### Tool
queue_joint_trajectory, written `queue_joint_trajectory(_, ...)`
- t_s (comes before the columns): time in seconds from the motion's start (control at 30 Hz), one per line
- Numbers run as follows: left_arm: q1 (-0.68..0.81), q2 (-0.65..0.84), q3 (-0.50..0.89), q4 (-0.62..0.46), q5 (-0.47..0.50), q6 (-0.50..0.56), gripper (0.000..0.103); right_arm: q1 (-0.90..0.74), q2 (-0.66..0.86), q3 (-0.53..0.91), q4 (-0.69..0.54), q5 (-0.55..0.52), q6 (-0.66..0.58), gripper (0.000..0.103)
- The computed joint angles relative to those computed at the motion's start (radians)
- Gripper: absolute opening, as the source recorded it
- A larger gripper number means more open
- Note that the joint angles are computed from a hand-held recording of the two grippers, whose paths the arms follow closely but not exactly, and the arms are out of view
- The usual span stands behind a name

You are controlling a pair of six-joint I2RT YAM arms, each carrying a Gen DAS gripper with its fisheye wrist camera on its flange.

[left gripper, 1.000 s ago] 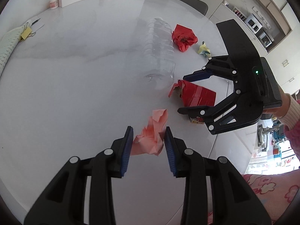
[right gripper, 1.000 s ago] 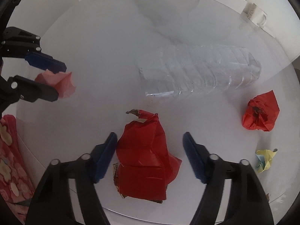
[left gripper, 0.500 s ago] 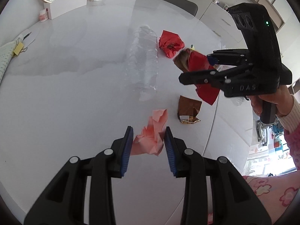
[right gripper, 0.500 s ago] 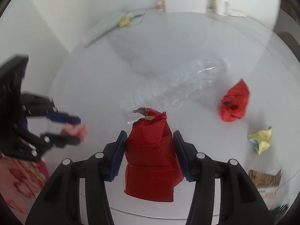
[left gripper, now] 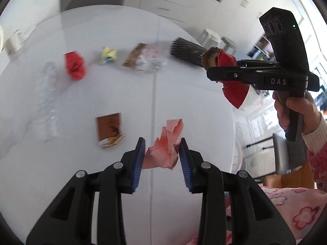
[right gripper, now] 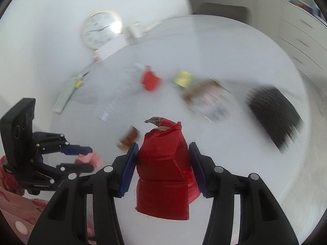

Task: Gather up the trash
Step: 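Carry pink paper and red wrapper to the wastebasket and open both grippers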

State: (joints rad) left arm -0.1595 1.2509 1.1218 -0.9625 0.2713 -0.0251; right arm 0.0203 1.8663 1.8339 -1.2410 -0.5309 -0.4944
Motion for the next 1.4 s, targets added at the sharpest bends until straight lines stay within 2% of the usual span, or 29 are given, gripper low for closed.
queue_joint_trajectory(0.2,-0.365,0.234,0.167,0.068,0.016,-0.006,0.033,-0.405,-0.211,-0.299,0.027,0.051,-0.065,0.052)
queue_joint_trajectory(0.37,-0.569,0.468,0.365,0.079,0.087,-0.03,0.033,-0.739,-0.241,-0.38,0.005,0.059,-0.155,0.051)
queue_joint_trajectory(0.5,-0.674,0.669,0.544,0.053,0.109,-0.079,0.034,-0.893,-0.206,-0.354,-0.036,0.054,-0.231,0.052)
queue_joint_trajectory(0.57,-0.712,0.754,0.632,0.036,0.1,-0.113,0.038,-0.953,-0.162,-0.312,-0.064,0.049,-0.287,0.052)
queue_joint_trajectory(0.63,-0.731,0.821,0.705,0.028,0.084,-0.138,0.053,-0.999,-0.114,-0.259,-0.103,0.035,-0.346,0.052)
queue_joint_trajectory(0.77,-0.78,0.866,0.785,0.001,0.007,-0.221,0.064,-1.04,-0.006,-0.155,-0.167,0.023,-0.436,0.052)
queue_joint_trajectory(0.93,-0.786,0.791,0.712,0.028,-0.094,-0.311,0.067,-1.04,0.084,-0.08,-0.227,0.043,-0.565,0.052)
queue_joint_trajectory(1.17,-0.744,0.572,0.518,0.05,-0.245,-0.467,0.071,-0.952,0.089,-0.185,-0.157,0.09,-0.652,0.055)
queue_joint_trajectory(1.2,-0.735,0.536,0.49,0.043,-0.267,-0.486,0.071,-0.937,0.084,-0.202,-0.146,0.101,-0.652,0.057)
queue_joint_trajectory(1.23,-0.728,0.512,0.475,0.034,-0.291,-0.508,0.073,-0.924,0.086,-0.218,-0.133,0.112,-0.651,0.067)
queue_joint_trajectory(1.3,-0.714,0.433,0.405,0.023,-0.339,-0.552,0.074,-0.893,0.085,-0.258,-0.092,0.14,-0.635,0.075)
queue_joint_trajectory(1.4,-0.686,0.313,0.303,0.001,-0.396,-0.609,0.076,-0.858,0.074,-0.288,-0.064,0.171,-0.608,0.08)
